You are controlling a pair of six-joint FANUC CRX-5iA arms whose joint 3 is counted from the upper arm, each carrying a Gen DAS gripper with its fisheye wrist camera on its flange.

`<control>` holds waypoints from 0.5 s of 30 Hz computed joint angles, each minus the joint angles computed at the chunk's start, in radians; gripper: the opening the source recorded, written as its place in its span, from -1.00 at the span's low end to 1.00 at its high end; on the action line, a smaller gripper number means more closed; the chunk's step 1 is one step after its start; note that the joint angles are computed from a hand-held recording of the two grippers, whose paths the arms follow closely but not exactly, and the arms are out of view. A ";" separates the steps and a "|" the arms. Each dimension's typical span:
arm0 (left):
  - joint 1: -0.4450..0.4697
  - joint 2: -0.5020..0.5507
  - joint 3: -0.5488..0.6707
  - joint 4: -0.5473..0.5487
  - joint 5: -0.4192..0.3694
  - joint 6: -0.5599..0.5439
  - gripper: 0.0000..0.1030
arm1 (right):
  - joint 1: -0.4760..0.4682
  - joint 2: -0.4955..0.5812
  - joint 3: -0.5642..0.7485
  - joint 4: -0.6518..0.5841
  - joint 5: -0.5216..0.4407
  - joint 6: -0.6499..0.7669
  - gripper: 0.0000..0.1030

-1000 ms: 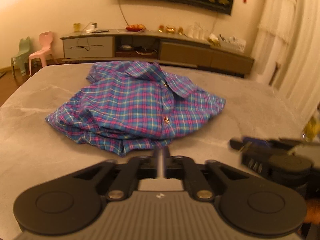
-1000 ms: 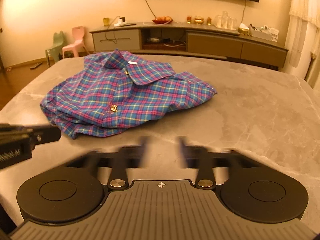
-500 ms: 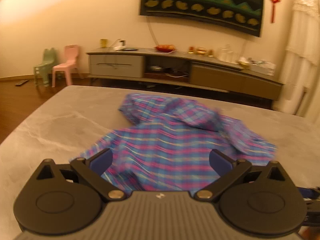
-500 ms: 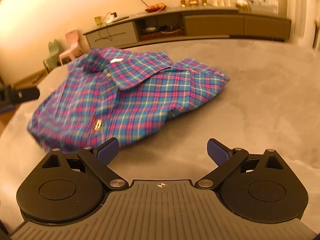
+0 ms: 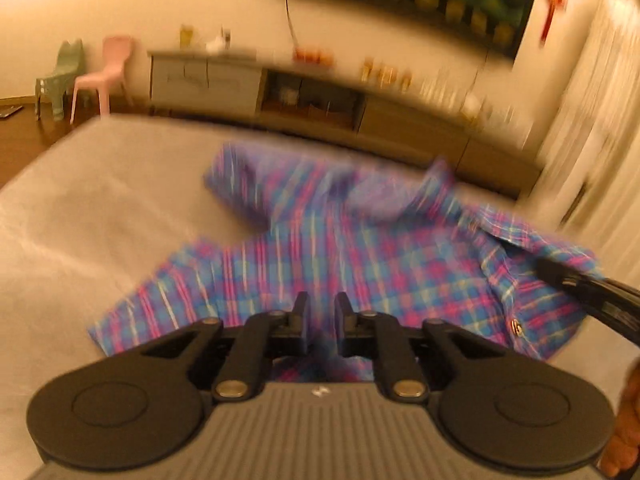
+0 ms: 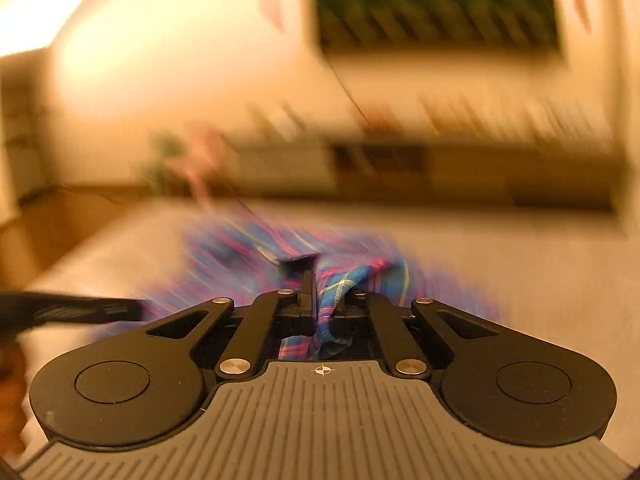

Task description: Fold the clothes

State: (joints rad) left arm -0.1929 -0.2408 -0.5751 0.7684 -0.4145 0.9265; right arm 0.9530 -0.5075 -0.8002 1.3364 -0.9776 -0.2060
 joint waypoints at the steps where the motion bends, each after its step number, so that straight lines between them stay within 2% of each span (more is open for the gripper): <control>1: 0.002 -0.042 -0.025 0.034 0.029 -0.010 -0.56 | 0.049 -0.032 -0.020 0.033 -0.009 -0.013 -1.00; 2: 0.003 -0.082 -0.048 0.066 0.057 -0.018 -0.23 | 0.124 -0.060 -0.019 0.014 -0.041 0.001 -1.00; 3: 0.005 -0.111 -0.059 0.070 0.077 0.004 0.19 | 0.185 -0.086 -0.022 -0.057 -0.033 0.016 -1.00; 5: 0.004 -0.138 -0.048 0.001 0.089 0.128 0.59 | 0.277 -0.124 -0.021 -0.255 -0.005 0.080 -1.00; 6: 0.000 -0.132 -0.021 -0.044 0.055 0.176 0.68 | 0.309 -0.127 -0.032 -0.332 -0.017 0.084 -0.82; 8: -0.027 -0.108 0.035 -0.102 -0.030 0.209 0.72 | 0.377 -0.142 -0.064 -0.368 -0.113 -0.017 -0.58; 9: -0.050 -0.092 0.059 -0.115 -0.071 0.195 0.77 | 0.417 -0.176 -0.100 -0.342 -0.168 -0.128 -0.42; 10: -0.073 -0.075 0.085 -0.128 -0.112 0.181 0.79 | 0.458 -0.222 -0.139 -0.310 -0.216 -0.235 -0.14; 12: -0.141 -0.040 0.144 -0.206 -0.173 0.183 0.90 | 0.565 -0.295 -0.199 -0.261 -0.366 -0.433 0.13; 14: -0.221 -0.015 0.185 -0.350 -0.208 0.223 0.90 | 0.663 -0.314 -0.208 -0.293 -0.547 -0.573 0.13; 15: -0.264 0.000 0.208 -0.440 -0.218 0.277 0.90 | 0.711 -0.322 -0.210 -0.315 -0.636 -0.644 0.13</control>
State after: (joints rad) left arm -0.4573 -0.2413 -0.3666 0.3284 -0.6327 1.2034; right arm 1.6641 -0.8299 -1.0102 1.0213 -1.6138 -0.8498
